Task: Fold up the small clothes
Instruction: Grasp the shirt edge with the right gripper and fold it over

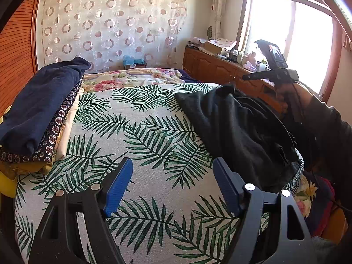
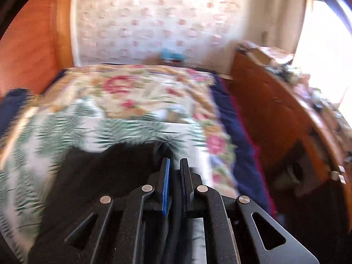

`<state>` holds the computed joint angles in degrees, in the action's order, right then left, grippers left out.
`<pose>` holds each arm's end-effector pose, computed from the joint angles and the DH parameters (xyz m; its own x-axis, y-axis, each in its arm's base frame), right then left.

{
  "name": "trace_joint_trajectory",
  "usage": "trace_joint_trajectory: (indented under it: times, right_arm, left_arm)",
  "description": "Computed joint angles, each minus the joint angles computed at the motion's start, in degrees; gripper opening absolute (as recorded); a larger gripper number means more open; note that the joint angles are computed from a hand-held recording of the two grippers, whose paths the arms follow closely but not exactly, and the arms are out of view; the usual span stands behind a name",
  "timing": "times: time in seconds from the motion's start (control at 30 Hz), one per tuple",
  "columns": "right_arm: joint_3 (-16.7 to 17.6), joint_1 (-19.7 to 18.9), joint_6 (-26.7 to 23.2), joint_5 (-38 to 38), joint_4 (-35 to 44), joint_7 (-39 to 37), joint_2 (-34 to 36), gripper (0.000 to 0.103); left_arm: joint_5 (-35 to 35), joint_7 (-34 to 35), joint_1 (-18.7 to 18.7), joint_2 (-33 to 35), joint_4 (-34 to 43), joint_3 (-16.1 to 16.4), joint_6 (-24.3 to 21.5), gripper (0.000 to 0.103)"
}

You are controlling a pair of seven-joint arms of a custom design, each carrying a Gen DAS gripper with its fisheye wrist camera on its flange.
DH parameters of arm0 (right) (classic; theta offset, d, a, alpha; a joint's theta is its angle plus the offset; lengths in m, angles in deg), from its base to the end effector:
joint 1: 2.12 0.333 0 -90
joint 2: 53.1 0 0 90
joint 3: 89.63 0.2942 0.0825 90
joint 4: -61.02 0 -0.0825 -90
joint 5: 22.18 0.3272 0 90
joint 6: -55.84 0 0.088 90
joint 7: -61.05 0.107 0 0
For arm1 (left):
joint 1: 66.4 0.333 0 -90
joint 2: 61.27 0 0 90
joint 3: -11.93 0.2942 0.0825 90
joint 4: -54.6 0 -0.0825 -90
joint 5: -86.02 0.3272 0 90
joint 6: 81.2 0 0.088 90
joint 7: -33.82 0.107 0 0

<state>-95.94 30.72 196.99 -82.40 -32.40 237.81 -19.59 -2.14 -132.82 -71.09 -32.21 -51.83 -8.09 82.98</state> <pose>0.5791 0.3030 0.3212 -0.3018 -0.9419 0.1473 -0.6886 0.1085 -0.7169 0.5686 -0.1805 0.2920 -0.6925 -0.7055 0.1509 -0.5299 0.3554 -0.7700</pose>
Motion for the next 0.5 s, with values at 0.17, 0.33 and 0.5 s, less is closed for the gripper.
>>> trace_joint_trajectory:
  times: [0.17, 0.33, 0.5]
  right_arm:
    - [-0.25, 0.33, 0.84, 0.98, 0.97, 2.22, 1.26, 0.031]
    - [0.10, 1.02, 5.47, -1.01, -4.88, 3.91, -2.27, 0.031]
    - [1.18, 4.22, 8.94, -12.08, -16.18, 15.45, -9.28, 0.031]
  left_arm:
    - [0.42, -0.36, -0.30, 0.27, 0.06, -0.11, 0.03, 0.076]
    - [0.68, -0.06, -0.53, 0.40, -0.29, -0.67, 0.39, 0.076]
    - [1.49, -0.52, -1.27, 0.52, -0.80, -0.92, 0.30, 0.076]
